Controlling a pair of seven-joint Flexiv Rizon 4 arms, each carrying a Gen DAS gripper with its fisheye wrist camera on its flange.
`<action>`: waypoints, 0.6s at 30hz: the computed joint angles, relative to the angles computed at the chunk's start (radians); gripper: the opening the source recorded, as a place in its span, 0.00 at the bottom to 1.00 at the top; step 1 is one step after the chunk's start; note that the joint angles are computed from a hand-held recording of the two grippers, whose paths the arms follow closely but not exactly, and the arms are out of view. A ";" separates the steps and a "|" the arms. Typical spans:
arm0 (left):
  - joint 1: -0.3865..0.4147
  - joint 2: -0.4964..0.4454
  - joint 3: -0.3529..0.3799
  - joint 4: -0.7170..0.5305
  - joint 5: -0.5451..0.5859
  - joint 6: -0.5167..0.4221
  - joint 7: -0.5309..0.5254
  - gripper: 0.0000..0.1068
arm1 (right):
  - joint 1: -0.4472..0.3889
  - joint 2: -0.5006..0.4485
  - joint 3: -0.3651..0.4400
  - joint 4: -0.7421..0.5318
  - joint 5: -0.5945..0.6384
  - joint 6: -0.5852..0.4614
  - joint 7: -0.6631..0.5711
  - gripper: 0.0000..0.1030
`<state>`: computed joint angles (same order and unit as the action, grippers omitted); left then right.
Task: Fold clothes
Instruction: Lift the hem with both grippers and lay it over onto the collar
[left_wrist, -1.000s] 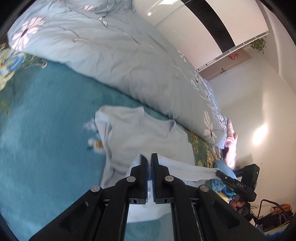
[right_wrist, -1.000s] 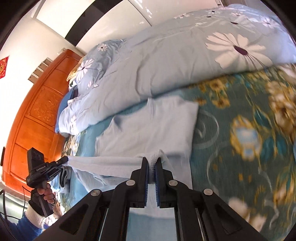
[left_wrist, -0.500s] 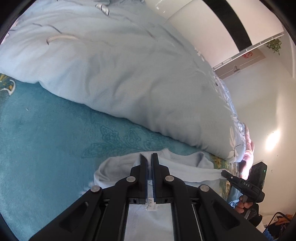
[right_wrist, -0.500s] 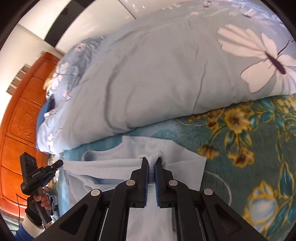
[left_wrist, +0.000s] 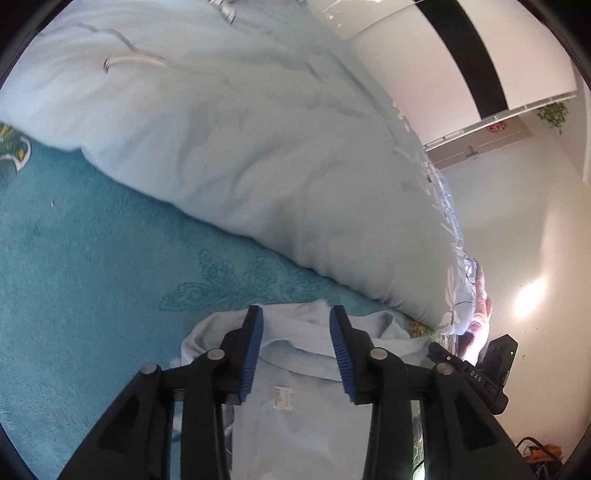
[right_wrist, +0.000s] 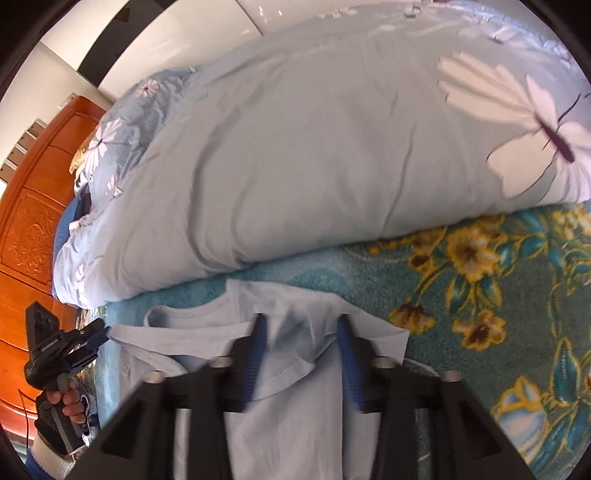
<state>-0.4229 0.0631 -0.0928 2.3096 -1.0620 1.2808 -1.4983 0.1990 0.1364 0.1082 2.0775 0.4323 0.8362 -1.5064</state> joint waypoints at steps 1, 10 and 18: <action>0.000 0.007 -0.001 0.001 0.013 -0.003 -0.008 0.40 | -0.002 0.011 0.005 0.004 -0.011 0.010 0.009 0.44; 0.104 -0.022 -0.001 -0.084 0.626 -0.244 -0.295 0.41 | 0.002 0.090 0.000 0.060 -0.070 -0.017 0.047 0.44; 0.118 -0.035 0.009 -0.094 0.671 -0.255 -0.318 0.39 | 0.020 0.030 0.015 0.055 -0.135 0.006 0.075 0.44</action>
<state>-0.3048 0.0281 -0.0843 2.2155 -0.3914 1.0255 -1.8162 0.2186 0.1660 0.1232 2.1328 0.2974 0.8426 -1.4310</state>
